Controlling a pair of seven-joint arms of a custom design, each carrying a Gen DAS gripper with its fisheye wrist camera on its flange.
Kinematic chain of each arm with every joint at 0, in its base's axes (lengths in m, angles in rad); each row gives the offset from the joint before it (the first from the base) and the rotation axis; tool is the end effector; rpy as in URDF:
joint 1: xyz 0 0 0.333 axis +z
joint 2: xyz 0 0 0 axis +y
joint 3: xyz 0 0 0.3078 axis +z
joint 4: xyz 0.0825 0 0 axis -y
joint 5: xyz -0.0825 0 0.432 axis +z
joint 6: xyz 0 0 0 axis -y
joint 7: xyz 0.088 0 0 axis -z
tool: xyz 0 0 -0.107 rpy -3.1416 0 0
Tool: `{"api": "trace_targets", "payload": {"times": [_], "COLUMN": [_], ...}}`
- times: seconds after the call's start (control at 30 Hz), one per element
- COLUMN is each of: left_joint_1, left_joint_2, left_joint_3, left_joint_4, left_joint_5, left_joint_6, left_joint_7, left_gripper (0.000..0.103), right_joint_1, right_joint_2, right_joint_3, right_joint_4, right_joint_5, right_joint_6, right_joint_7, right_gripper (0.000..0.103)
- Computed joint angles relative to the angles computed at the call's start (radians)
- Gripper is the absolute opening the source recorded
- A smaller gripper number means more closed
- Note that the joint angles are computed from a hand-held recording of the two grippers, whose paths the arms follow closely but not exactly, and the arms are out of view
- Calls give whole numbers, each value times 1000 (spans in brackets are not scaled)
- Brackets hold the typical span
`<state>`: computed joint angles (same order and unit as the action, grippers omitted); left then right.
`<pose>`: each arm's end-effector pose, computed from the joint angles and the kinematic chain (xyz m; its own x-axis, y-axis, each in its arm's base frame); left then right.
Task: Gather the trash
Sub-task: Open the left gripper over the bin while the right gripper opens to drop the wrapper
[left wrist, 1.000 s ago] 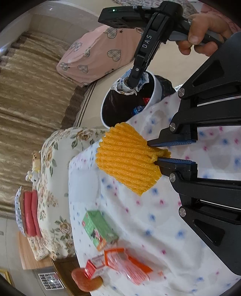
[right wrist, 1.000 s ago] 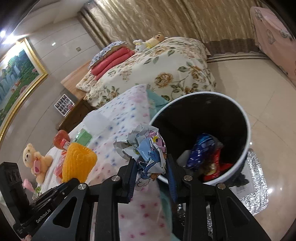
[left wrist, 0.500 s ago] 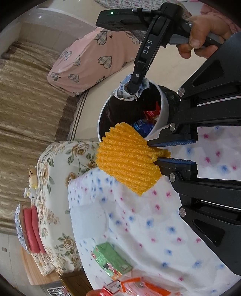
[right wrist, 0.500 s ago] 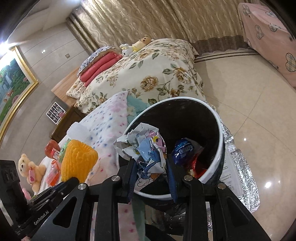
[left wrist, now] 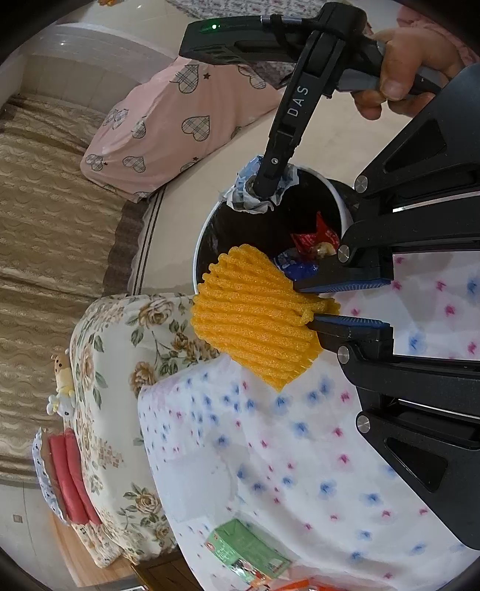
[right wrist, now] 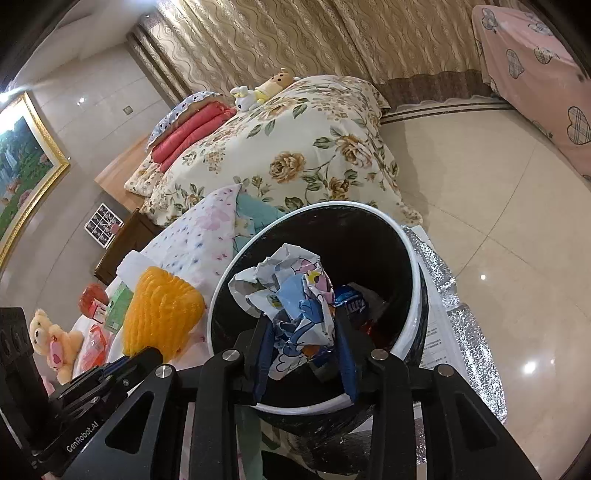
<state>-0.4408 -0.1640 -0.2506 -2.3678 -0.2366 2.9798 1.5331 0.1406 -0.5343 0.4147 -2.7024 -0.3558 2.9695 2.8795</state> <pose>0.4443 -0.3499 0.4425 -0.4883 -0.8551 0.1744 -0.6897 0.2557 -0.6775 0.3799 0.2589 0.4261 -0.2086 -0.8843 -0.4177 -0.6725 0.4398 -0.5953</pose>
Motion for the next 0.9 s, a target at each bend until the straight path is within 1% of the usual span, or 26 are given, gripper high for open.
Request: {"api": "trace_targets", "payload": {"times": [0.17,0.33,0.5,0.53,0.6,0.63,0.67,0.7,0.73,0.77,0.83,0.87,0.9], "left_joint_1": [12,23,23,23,20,22,26,30,33,35,34,36,38], "left_joint_2": [29,47,65,67,69,68,66,62,59,58,48,41,33], "left_joint_3": [-15,-25,-27,-28,-28,-29,-33,-36,-37,-37,-32,-32,-31], "left_joint_4": [30,49,68,71,74,72,69,64,60,59,48,40,30], "left_joint_5": [31,60,58,59,49,53,66,77,86,94,90,92,97], "left_joint_6": [-14,-22,-31,-31,-34,-32,-29,-24,-19,-18,-17,-16,-13], "left_joint_7": [-25,-49,-46,-46,-31,-35,-49,-63,-75,-85,-90,-97,-107], "left_gripper": [11,11,11,13,18,24,33,37,42,45,49,53,54], "right_joint_1": [15,15,16,16,21,24,27,30,28,23,16,12,10], "right_joint_2": [12,24,24,26,26,27,27,28,25,23,17,14,10], "right_joint_3": [-27,-38,-40,-42,-51,-57,-62,-65,-63,-59,-51,-46,-42], "right_joint_4": [-1,5,8,9,8,7,6,6,4,2,-3,-5,-8], "right_joint_5": [12,20,25,26,31,36,41,45,46,45,45,45,45], "right_joint_6": [0,2,-5,-6,-6,-4,-5,-9,-8,-6,-2,1,6], "right_joint_7": [-23,-37,-42,-45,-50,-52,-56,-59,-58,-54,-46,-40,-35], "right_gripper": [34,35,36,37,44,45,48,53,55,60,62,65,68]}}
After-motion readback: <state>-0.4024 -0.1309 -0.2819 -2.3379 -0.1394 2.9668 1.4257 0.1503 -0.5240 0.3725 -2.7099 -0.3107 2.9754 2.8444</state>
